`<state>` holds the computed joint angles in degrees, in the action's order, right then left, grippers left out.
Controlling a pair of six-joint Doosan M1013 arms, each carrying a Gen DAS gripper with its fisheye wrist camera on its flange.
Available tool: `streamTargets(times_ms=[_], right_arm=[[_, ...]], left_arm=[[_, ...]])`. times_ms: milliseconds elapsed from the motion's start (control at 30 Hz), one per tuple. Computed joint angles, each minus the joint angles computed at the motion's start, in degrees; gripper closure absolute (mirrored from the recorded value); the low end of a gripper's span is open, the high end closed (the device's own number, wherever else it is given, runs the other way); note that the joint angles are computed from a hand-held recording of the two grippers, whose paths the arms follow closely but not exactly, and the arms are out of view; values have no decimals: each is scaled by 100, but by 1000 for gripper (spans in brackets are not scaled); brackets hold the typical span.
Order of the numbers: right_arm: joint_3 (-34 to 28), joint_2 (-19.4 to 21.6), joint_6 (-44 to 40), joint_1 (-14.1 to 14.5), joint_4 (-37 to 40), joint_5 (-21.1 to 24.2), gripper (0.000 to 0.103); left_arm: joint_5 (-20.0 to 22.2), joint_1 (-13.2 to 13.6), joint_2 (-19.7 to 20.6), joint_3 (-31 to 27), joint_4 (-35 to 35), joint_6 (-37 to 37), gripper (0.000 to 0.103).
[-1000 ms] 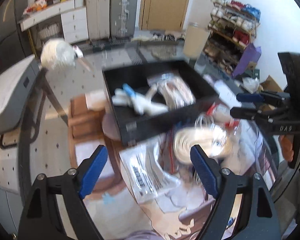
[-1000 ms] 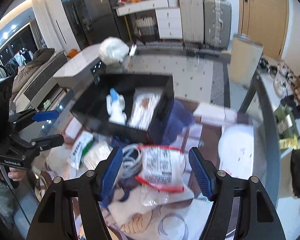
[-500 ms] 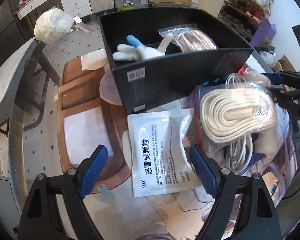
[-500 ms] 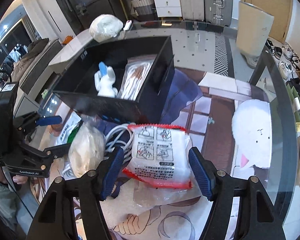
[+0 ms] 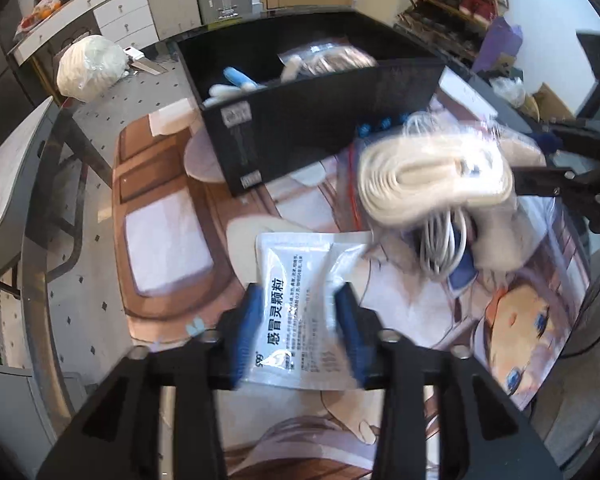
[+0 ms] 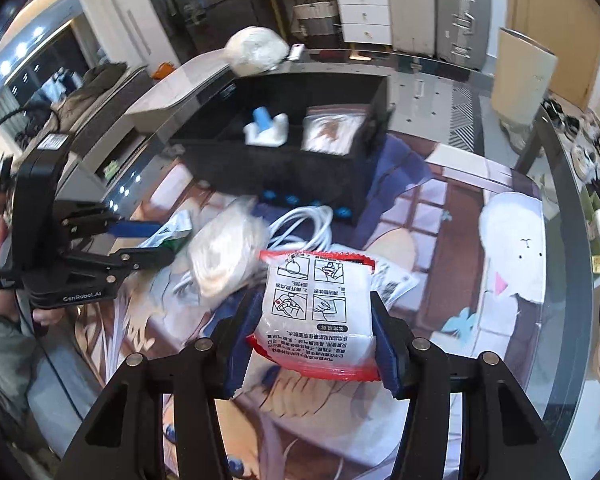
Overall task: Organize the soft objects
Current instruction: 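Grasp the white sachet with the left tool while the right tool grasps the red-edged bag, then lift the sachet with the left tool while the right tool lifts the red-edged bag toward the box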
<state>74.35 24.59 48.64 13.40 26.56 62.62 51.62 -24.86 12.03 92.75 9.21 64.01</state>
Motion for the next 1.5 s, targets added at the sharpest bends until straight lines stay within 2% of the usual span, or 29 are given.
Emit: streamTargets(times_ms=[33, 67, 167, 200, 233, 267, 367, 467, 800, 833, 900, 933, 967, 1067, 1133, 1200, 1300, 1333, 1367, 1500], right_arm=[[32, -20, -22, 12, -53, -36, 50], [68, -37, -37, 36, -112, -94, 49], [58, -12, 16, 75, -223, -97, 47], [38, 6, 52, 74, -240, -74, 47], [34, 13, 59, 72, -238, -68, 47], [28, 21, 53, 71, -237, -71, 47], [14, 22, 14, 73, -268, -89, 52], [13, 0, -41, 59, -216, -136, 56], [110, -131, -356, 59, 52, -208, 56], [118, -133, -357, 69, 31, -216, 56], [122, -128, -354, 79, 2, -199, 56], [121, -128, -330, 83, -29, -202, 56], [127, -131, -305, 91, -91, -219, 56], [167, -140, -254, 96, -227, -178, 55], [284, -198, -350, 99, -249, -265, 49], [349, -224, -384, 139, -391, -338, 47], [348, -219, -387, 138, -403, -350, 47], [336, -217, -377, 131, -384, -333, 49], [331, -221, -415, 136, -394, -321, 55], [325, -238, -501, 126, -316, -265, 57]], left_arm=[[18, -54, 1, 15, 98, -80, 41], [12, -84, 6, 21, 203, -168, 38], [11, -70, 44, -2, 243, -249, 36], [4, -50, 59, -12, 246, -240, 39], [-24, -41, 64, -11, 239, -227, 47], [-84, -47, 58, -2, 222, -173, 65], [-124, -34, 46, 0, 218, -112, 74], [-164, -9, 18, 6, 210, -195, 78], [-306, -45, -66, 19, 319, -288, 80], [-276, -47, -48, 6, 290, -273, 78], [-58, -62, 34, -42, 322, -294, 64], [27, -57, 69, -53, 305, -299, 50], [-10, -69, 52, -22, 411, -418, 44], [20, -59, 19, 29, 340, -520, 42], [1, -98, -16, 83, 422, -556, 42], [-35, -103, -29, 105, 362, -490, 43], [-75, -102, -38, 98, 317, -413, 73], [-67, -96, -31, 76, 280, -320, 74], [-41, -93, -25, 56, 204, -223, 77], [-100, -194, -74, 78, 472, -318, 82]])
